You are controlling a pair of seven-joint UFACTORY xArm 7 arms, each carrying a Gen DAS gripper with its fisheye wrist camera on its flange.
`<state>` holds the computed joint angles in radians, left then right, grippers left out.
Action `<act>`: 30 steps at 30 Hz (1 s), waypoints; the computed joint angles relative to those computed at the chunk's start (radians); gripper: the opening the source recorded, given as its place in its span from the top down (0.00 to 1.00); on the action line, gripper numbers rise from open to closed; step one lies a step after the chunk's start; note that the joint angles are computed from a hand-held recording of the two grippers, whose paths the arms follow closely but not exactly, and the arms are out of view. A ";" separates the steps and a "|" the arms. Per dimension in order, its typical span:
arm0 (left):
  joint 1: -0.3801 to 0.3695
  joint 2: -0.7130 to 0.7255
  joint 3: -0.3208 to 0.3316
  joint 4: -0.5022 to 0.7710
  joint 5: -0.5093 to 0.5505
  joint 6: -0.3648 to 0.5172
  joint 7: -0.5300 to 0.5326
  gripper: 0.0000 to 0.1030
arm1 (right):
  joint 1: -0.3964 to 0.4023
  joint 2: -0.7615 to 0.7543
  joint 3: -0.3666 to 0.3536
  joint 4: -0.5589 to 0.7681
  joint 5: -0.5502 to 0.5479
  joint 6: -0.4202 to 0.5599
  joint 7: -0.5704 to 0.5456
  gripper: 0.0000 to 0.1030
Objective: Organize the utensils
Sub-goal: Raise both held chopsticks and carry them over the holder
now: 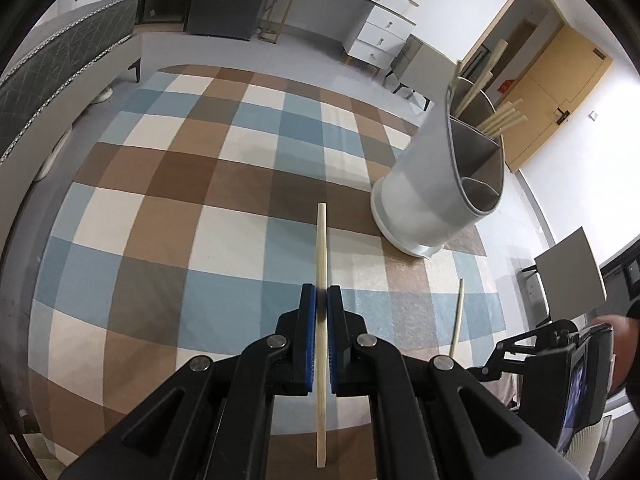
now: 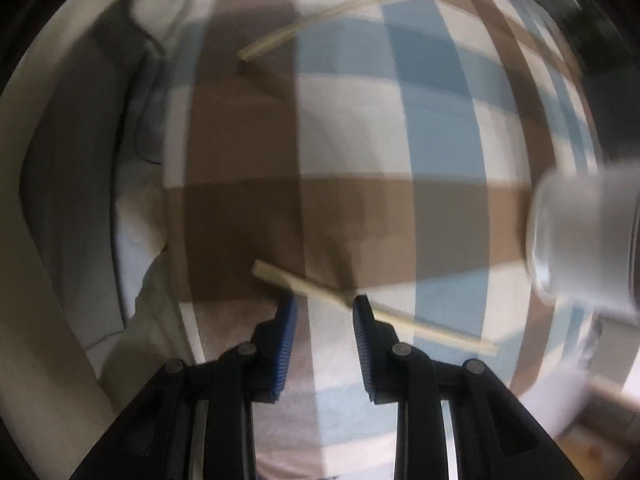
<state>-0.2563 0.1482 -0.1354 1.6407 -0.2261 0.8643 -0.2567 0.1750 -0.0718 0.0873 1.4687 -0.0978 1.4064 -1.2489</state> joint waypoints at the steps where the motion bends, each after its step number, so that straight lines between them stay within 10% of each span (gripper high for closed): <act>1: 0.003 -0.001 0.001 -0.003 -0.008 -0.002 0.005 0.99 | 0.001 0.015 0.001 0.014 -0.004 0.004 -0.009 0.75; 10: 0.022 -0.002 0.010 -0.016 -0.021 -0.004 0.004 0.99 | -0.009 0.195 -0.005 0.242 0.139 0.151 0.144 0.95; 30: 0.019 -0.026 0.001 0.001 -0.049 0.032 0.024 1.00 | -0.139 0.107 -0.036 0.070 0.752 -0.231 0.789 0.96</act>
